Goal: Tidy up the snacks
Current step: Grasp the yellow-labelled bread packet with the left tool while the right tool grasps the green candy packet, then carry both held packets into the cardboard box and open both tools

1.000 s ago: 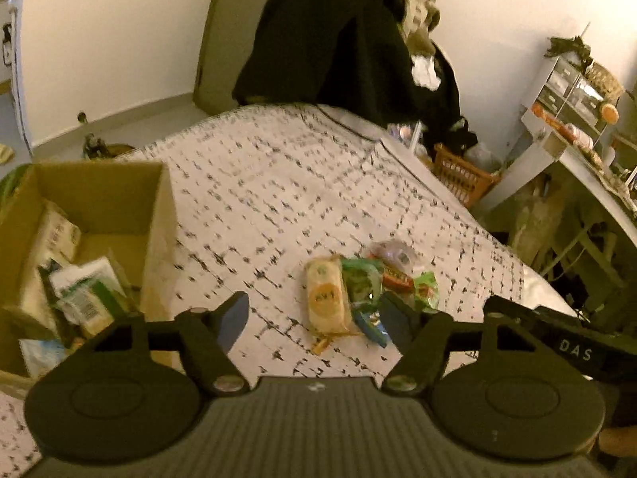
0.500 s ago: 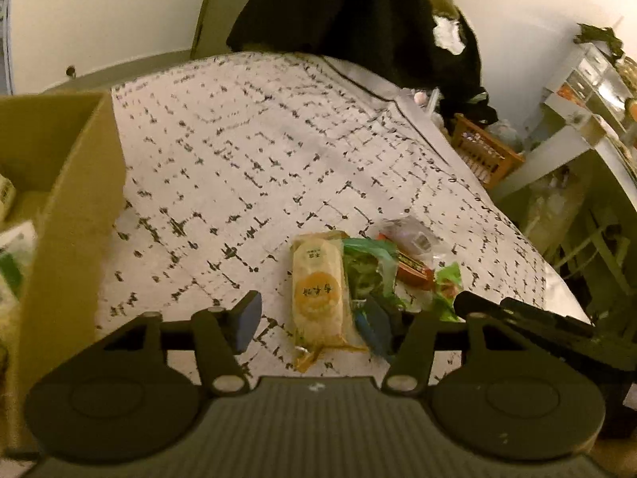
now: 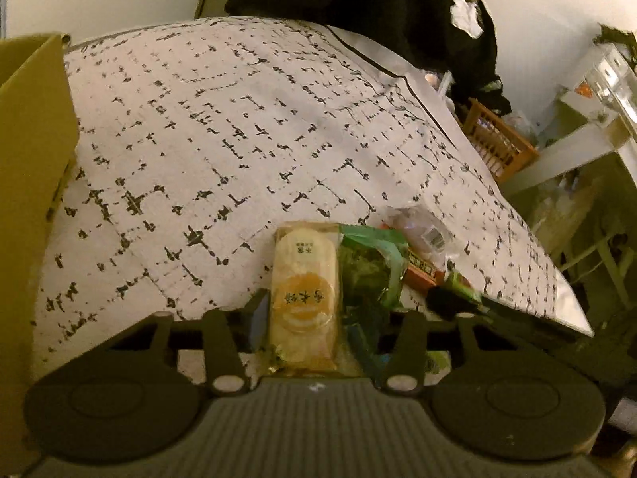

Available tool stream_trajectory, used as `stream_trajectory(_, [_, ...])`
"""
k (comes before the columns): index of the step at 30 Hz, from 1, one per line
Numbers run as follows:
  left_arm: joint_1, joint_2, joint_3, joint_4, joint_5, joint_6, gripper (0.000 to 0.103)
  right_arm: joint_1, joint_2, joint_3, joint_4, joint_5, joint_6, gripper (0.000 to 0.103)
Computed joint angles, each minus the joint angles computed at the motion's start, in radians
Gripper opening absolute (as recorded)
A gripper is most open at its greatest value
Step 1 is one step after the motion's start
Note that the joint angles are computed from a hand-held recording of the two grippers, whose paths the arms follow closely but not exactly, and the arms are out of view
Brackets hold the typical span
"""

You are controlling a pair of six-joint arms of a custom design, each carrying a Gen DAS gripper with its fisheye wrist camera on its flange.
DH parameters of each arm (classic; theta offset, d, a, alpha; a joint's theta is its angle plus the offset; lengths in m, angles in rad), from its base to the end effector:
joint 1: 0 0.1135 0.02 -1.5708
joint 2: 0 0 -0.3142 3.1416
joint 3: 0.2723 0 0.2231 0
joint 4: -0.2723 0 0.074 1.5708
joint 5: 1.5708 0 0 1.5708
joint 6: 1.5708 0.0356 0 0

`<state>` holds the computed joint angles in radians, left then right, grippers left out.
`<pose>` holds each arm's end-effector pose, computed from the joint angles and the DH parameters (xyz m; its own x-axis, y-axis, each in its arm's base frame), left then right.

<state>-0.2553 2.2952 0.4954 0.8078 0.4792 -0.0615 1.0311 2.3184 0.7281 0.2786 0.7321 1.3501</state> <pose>0.2819 -0.0905 0.0375 -0.8372 0.1622 -0.5223 0.4175 0.8064 -0.4189 0.1824 0.2581 0.0308 -0.6454 0.3348 -0.6865 0.3643 0.9249 0.1086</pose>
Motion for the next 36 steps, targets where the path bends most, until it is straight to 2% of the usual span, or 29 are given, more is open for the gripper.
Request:
stream_trajectory(3, [0.013,-0.005,0.009,-0.024,0.016,-0.017,0.033,0.014,-0.006,0.018,-0.046,0.005,0.019,0.030])
stream_trajectory(6, [0.021,-0.041,-0.042,0.027,-0.030,-0.011,0.033,0.043,-0.037,0.032,-0.117,0.026,0.078,0.028])
stream_trajectory(14, [0.100,-0.218,-0.109,-0.046,0.064,0.056,0.033,0.124,-0.109,0.131,-0.365,0.105,0.223,0.028])
stream_trajectory(17, [0.142,-0.310,-0.130,-0.097,0.102,0.095,0.033,0.153,-0.131,0.177,-0.444,0.132,0.284,0.028])
stream_trajectory(21, [0.221,-0.417,-0.126,-0.195,0.164,0.136,0.033,0.188,-0.139,0.264,-0.538,0.166,0.306,0.028])
stream_trajectory(22, [0.241,-0.436,-0.120,-0.223,0.177,0.151,0.033,0.195,-0.137,0.292,-0.566,0.178,0.312,0.025])
stream_trajectory(36, [0.459,-0.525,-0.020,-0.503,0.300,0.329,0.033,0.244,-0.085,0.594,-0.840,0.230,0.350,0.024])
